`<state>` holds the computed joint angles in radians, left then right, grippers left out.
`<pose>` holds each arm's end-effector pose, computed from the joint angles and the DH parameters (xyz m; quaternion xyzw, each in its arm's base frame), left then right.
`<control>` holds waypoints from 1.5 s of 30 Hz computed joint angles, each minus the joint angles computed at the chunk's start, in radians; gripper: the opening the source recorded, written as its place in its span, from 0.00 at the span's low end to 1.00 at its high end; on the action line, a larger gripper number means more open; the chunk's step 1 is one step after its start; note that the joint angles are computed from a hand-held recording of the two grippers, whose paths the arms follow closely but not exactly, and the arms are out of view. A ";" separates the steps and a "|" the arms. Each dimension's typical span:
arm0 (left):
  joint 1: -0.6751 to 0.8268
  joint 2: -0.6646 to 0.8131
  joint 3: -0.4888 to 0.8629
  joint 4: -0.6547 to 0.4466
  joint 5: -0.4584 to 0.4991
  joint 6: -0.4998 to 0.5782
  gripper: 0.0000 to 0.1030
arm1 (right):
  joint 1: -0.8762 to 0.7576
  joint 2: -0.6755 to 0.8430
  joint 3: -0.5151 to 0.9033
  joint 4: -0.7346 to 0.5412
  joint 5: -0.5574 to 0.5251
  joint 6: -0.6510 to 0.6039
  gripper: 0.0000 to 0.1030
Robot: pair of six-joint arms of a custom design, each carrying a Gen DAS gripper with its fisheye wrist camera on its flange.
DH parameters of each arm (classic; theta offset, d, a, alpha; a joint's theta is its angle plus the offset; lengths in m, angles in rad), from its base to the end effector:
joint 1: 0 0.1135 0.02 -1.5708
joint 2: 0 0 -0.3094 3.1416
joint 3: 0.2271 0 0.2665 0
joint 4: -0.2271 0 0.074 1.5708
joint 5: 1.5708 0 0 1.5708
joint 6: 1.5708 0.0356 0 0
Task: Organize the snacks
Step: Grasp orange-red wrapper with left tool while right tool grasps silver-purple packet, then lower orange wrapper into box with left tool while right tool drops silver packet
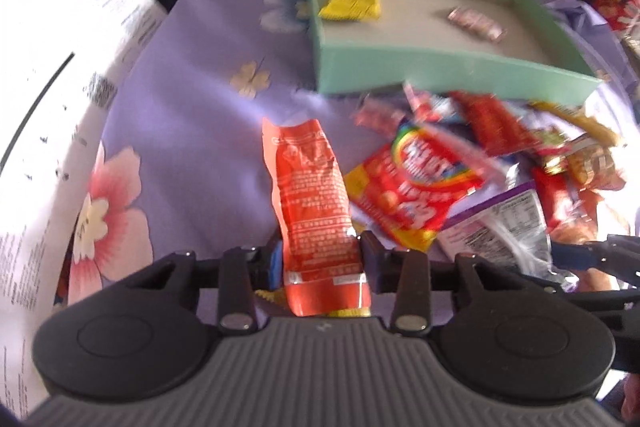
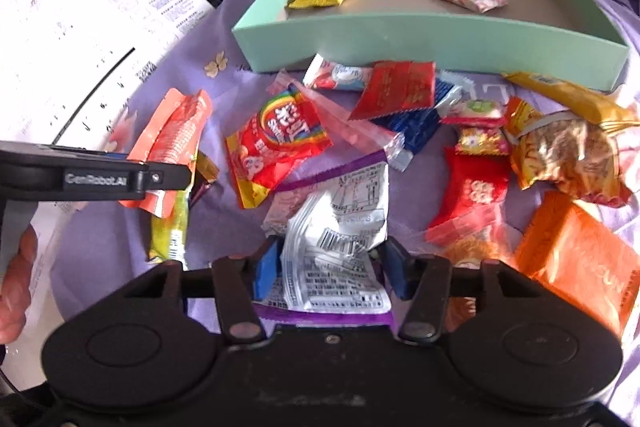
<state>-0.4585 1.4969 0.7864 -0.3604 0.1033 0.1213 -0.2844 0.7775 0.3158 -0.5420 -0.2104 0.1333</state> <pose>0.2544 -0.1297 0.2022 0.2888 0.9236 -0.0908 0.2351 0.1145 -0.0257 0.1768 0.1692 0.9401 0.0795 0.2850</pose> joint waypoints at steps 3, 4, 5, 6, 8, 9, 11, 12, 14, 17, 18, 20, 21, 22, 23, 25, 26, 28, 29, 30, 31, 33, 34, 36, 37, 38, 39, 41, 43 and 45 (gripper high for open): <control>-0.001 -0.040 0.013 -0.019 0.014 0.009 0.37 | -0.073 -0.038 0.014 -0.051 -0.041 -0.052 0.51; -0.001 -0.049 0.022 -0.030 0.020 0.007 0.37 | -0.094 -0.049 0.019 -0.067 -0.054 -0.068 0.51; -0.002 -0.054 0.032 -0.041 0.026 0.003 0.37 | -0.116 -0.063 0.024 -0.085 -0.066 -0.083 0.51; -0.004 -0.057 0.039 -0.048 0.030 0.002 0.37 | -0.131 -0.077 0.029 -0.100 -0.075 -0.094 0.51; -0.015 -0.061 0.047 -0.055 0.024 -0.001 0.37 | -0.166 -0.097 0.043 -0.132 -0.100 -0.125 0.50; -0.023 -0.065 0.047 -0.056 0.020 -0.003 0.37 | -0.179 -0.108 0.050 -0.147 -0.108 -0.137 0.50; -0.028 -0.072 0.047 -0.063 0.024 -0.005 0.37 | -0.193 -0.124 0.065 -0.168 -0.117 -0.151 0.50; -0.032 -0.076 0.047 -0.067 0.028 -0.007 0.37 | -0.206 -0.131 0.074 -0.181 -0.126 -0.160 0.50; -0.038 -0.084 0.047 -0.071 0.033 -0.008 0.37 | -0.241 -0.137 0.097 -0.204 -0.150 -0.181 0.50; -0.048 -0.087 0.062 -0.075 0.033 -0.007 0.37 | -0.284 -0.127 0.131 -0.205 -0.171 -0.206 0.50; -0.050 -0.089 0.067 -0.074 0.035 -0.008 0.37 | -0.299 -0.114 0.145 -0.200 -0.179 -0.212 0.50; -0.056 -0.079 0.094 -0.073 0.034 -0.012 0.37 | -0.331 -0.087 0.176 -0.185 -0.195 -0.220 0.50; -0.058 -0.071 0.108 -0.071 0.033 -0.013 0.37 | -0.345 -0.064 0.194 -0.166 -0.199 -0.219 0.50; -0.062 -0.060 0.128 -0.069 0.032 -0.014 0.37 | -0.356 -0.039 0.210 -0.145 -0.201 -0.215 0.50; -0.067 -0.046 0.149 -0.066 0.028 -0.015 0.37 | -0.366 -0.022 0.219 -0.126 -0.204 -0.212 0.50; -0.079 -0.009 0.201 -0.061 0.021 -0.020 0.37 | -0.375 0.045 0.252 -0.069 -0.207 -0.188 0.50; -0.083 0.012 0.230 -0.061 0.023 -0.021 0.37 | -0.370 0.078 0.269 -0.040 -0.203 -0.170 0.50; -0.094 0.066 0.298 -0.067 0.024 -0.028 0.37 | -0.348 0.148 0.302 0.020 -0.182 -0.130 0.50; -0.100 0.094 0.331 -0.069 0.024 -0.030 0.37 | -0.338 0.183 0.314 0.049 -0.174 -0.111 0.50; -0.106 0.121 0.362 -0.072 0.022 -0.033 0.37 | -0.325 0.223 0.329 0.081 -0.164 -0.089 0.50; -0.111 0.148 0.390 -0.072 0.019 -0.031 0.37 | -0.311 0.262 0.343 0.114 -0.151 -0.069 0.50; -0.124 0.203 0.442 -0.072 0.002 -0.032 0.37 | -0.297 0.335 0.374 0.160 -0.135 -0.048 0.50; -0.127 0.230 0.466 -0.075 -0.003 -0.031 0.37 | -0.291 0.373 0.390 0.179 -0.133 -0.039 0.50; -0.133 0.280 0.505 -0.081 -0.016 -0.029 0.37 | -0.276 0.444 0.410 0.223 -0.128 -0.020 0.50; -0.135 0.304 0.523 -0.085 -0.023 -0.029 0.37 | -0.267 0.479 0.418 0.246 -0.122 -0.013 0.50; -0.135 0.327 0.540 -0.088 -0.028 -0.028 0.37 | -0.261 0.510 0.427 0.262 -0.120 -0.008 0.50; -0.133 0.345 0.550 -0.088 -0.030 -0.026 0.37 | -0.253 0.539 0.436 0.276 -0.118 -0.001 0.50; -0.134 0.383 0.576 -0.089 -0.039 -0.021 0.37 | -0.239 0.587 0.445 0.304 -0.115 0.007 0.50; -0.136 0.412 0.596 -0.090 -0.049 -0.014 0.37 | -0.234 0.632 0.459 0.323 -0.119 0.006 0.50; -0.140 0.442 0.618 -0.095 -0.057 -0.006 0.37 | -0.223 0.681 0.477 0.343 -0.117 0.016 0.50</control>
